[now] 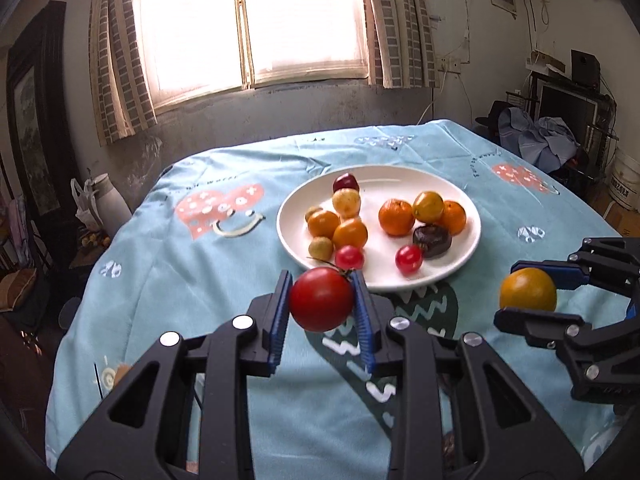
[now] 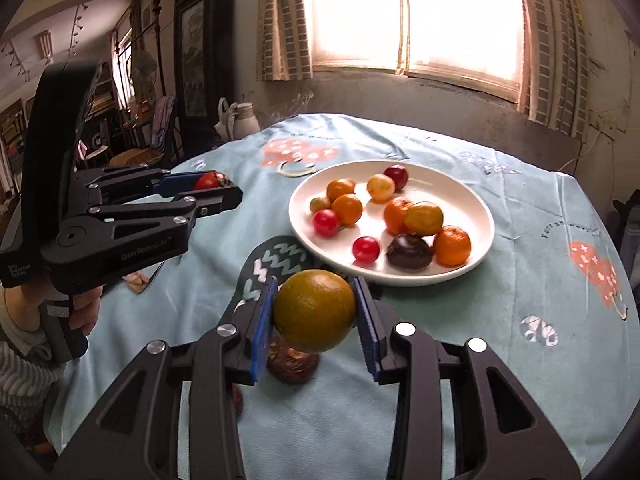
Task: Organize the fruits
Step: 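Carry the tomato to the plate and release with the left gripper while the right gripper places the yellow-green fruit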
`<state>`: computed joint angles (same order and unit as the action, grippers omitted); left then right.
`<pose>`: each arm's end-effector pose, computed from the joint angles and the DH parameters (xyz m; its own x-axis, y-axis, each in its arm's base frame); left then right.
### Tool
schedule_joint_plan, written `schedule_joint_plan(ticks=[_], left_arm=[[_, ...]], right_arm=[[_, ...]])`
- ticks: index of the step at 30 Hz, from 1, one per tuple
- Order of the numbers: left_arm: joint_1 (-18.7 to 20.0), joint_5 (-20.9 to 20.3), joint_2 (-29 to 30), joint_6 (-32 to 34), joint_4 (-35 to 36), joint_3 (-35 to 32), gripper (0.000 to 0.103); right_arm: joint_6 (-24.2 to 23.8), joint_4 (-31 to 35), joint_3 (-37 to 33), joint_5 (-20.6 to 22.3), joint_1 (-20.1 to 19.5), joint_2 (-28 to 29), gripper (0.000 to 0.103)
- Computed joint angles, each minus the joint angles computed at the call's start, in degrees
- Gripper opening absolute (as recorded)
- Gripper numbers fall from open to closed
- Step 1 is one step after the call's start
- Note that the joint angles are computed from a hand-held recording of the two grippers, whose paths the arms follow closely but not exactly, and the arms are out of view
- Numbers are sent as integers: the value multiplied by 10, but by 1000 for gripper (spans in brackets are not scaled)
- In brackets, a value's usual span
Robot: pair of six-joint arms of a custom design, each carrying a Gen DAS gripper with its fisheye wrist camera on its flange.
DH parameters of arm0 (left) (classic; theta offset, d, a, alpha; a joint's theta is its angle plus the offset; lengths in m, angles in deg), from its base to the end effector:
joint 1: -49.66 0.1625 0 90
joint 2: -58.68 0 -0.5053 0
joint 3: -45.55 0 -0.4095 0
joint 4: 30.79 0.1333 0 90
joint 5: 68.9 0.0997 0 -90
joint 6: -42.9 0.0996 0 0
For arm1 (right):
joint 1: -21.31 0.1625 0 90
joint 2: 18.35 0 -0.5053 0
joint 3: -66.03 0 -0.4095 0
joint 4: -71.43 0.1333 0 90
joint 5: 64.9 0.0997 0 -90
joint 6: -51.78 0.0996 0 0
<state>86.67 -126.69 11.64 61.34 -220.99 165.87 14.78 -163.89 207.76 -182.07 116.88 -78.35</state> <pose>-0.3583 -0.5035 0.1101 -0.4408 0.6729 -0.5941 0.8975 0.3414 -0.2792 0.1297 -0.4247 0.2447 -0.7129 -0.0103 0.7012 -0.5912 0.5465 -0.5931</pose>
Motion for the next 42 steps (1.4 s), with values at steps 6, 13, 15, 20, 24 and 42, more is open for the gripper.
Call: schedule_joint_plan(ticks=[6, 13, 15, 20, 24, 42], left_arm=[[-13, -11, 49, 15, 3, -64, 30], [-7, -23, 101, 9, 12, -113, 30], [-5, -19, 112, 15, 12, -120, 30], [3, -11, 128, 23, 21, -132, 30], [6, -1, 137, 30, 22, -137, 30], [12, 7, 146, 27, 46, -146, 31]], right_arm=[[38, 32, -29, 9, -15, -87, 38], [95, 73, -71, 61, -60, -113, 39], [106, 91, -85, 70, -70, -104, 39], [120, 131, -111, 79, -90, -81, 39], [121, 146, -124, 69, -96, -67, 39], [107, 151, -139, 40, -101, -43, 39]])
